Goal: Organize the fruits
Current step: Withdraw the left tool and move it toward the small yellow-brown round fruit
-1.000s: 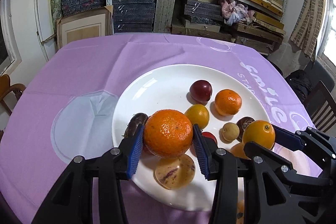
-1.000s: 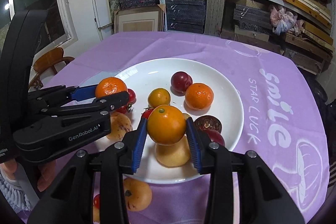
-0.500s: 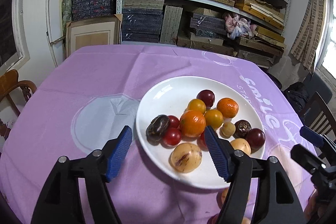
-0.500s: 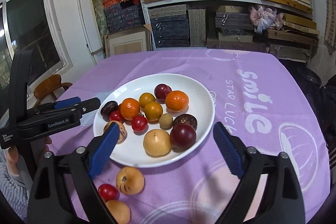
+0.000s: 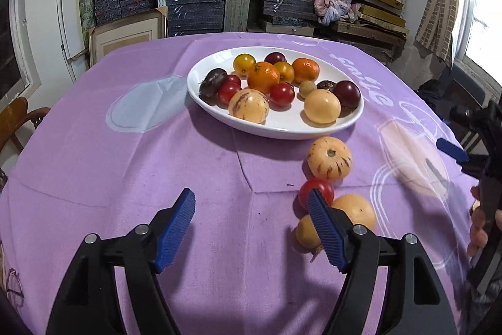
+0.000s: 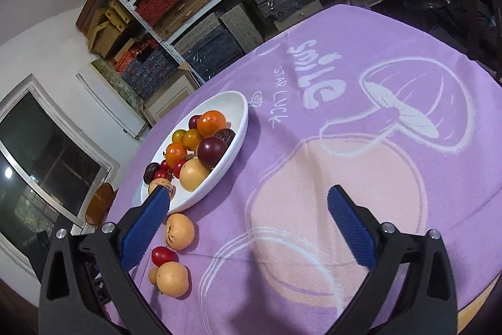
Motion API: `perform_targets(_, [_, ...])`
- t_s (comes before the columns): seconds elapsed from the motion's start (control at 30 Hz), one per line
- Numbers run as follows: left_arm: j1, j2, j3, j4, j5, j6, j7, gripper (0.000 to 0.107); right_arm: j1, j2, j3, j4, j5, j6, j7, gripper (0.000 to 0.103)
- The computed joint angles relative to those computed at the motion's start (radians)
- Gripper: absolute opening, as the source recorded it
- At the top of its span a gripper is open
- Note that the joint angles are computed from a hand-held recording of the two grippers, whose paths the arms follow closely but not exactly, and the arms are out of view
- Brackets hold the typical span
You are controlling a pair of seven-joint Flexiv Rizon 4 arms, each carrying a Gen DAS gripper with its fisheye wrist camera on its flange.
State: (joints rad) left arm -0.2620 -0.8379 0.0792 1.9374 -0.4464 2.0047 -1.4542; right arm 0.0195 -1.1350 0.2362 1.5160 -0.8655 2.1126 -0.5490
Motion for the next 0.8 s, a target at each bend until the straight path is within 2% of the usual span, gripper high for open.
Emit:
perform_targets(0.1, [-0.034, -0.018, 0.025, -0.007, -0.007, 0.006, 0.024, 0.075, 0.027, 0.015, -0.029, 0.018, 0.041, 0.017, -0.03, 0.099])
perform_targets(0.2, [-0.027, -0.024, 0.015, -0.01, 0.003, 0.002, 0.039, 0.075, 0.03, 0.017, -0.027, 0.014, 0.026, -0.009, -0.041, 0.099])
perform_targets(0.33, [-0.005, -0.026, -0.011, -0.014, 0.033, 0.006, 0.048, 0.075, 0.053, 0.03, -0.041, 0.027, 0.066, -0.018, -0.089, 0.099])
perform_targets(0.43, [-0.022, -0.035, 0.003, -0.026, 0.028, -0.009, 0.065, 0.075, 0.051, 0.029, -0.028, 0.027, 0.082, -0.028, -0.109, 0.099])
perform_targets(0.63, [-0.016, -0.038, 0.001, -0.037, 0.025, -0.055, 0.064, 0.085, 0.036, 0.023, 0.001, 0.024, 0.087, -0.042, -0.134, 0.099])
perform_targets(0.8, [-0.09, -0.049, 0.099, -0.052, -0.055, -0.121, 0.027, 0.085, 0.031, 0.025, 0.011, 0.029, 0.094, -0.044, -0.151, 0.099])
